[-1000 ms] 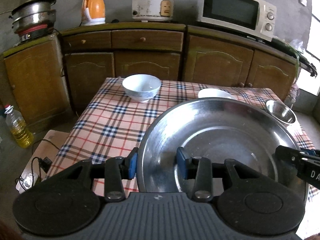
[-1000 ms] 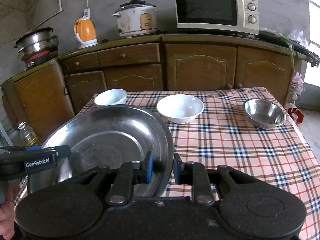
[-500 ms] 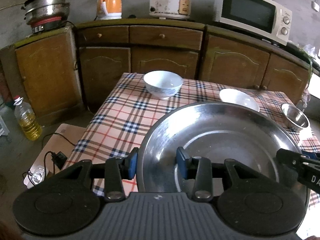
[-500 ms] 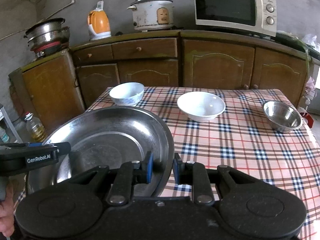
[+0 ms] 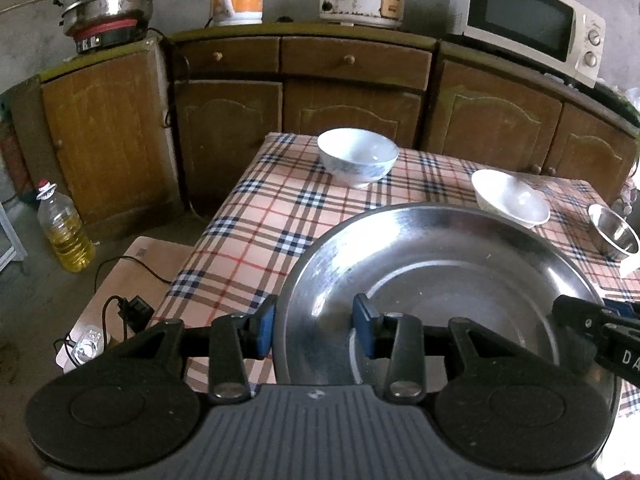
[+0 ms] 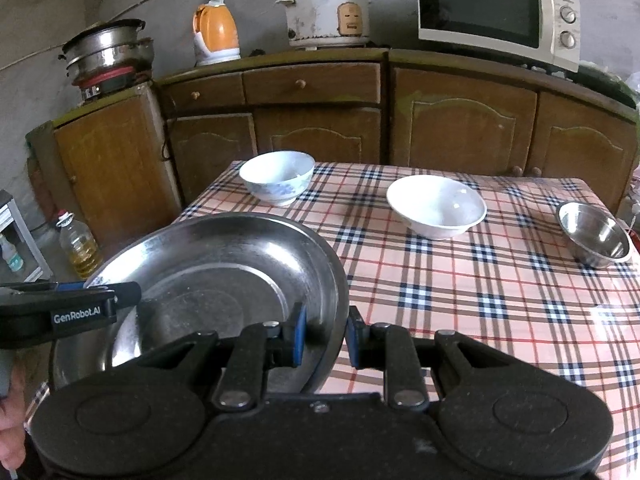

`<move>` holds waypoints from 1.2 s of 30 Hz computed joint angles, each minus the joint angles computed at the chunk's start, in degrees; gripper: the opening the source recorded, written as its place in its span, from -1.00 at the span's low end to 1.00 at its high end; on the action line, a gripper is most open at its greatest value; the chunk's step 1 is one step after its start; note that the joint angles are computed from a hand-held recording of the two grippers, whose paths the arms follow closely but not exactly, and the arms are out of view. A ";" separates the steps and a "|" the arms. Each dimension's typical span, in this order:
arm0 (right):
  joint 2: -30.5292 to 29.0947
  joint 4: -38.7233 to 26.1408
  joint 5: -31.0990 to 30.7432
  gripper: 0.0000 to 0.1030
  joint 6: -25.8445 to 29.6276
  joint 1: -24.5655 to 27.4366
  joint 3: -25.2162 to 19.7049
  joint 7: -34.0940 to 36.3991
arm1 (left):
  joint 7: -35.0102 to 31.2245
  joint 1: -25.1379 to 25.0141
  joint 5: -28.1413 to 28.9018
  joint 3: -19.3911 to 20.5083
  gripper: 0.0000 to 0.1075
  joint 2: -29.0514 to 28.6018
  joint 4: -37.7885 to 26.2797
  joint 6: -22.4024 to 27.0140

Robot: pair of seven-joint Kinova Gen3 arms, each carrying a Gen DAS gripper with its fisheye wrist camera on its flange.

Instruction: Organize plates and bowls

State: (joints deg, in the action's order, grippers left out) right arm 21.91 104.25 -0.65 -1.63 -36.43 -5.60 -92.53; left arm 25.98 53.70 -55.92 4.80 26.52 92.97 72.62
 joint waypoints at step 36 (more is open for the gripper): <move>17.19 -20.13 2.90 -0.43 8.95 -7.06 4.12 -3.95 | 5.00 -8.49 -4.63 -2.49 -0.26 0.06 12.76 -15.30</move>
State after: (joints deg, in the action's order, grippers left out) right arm 39.11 84.13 2.25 7.32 -43.50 -1.47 -96.49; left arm 30.98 45.22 -60.55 2.31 26.57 105.73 57.32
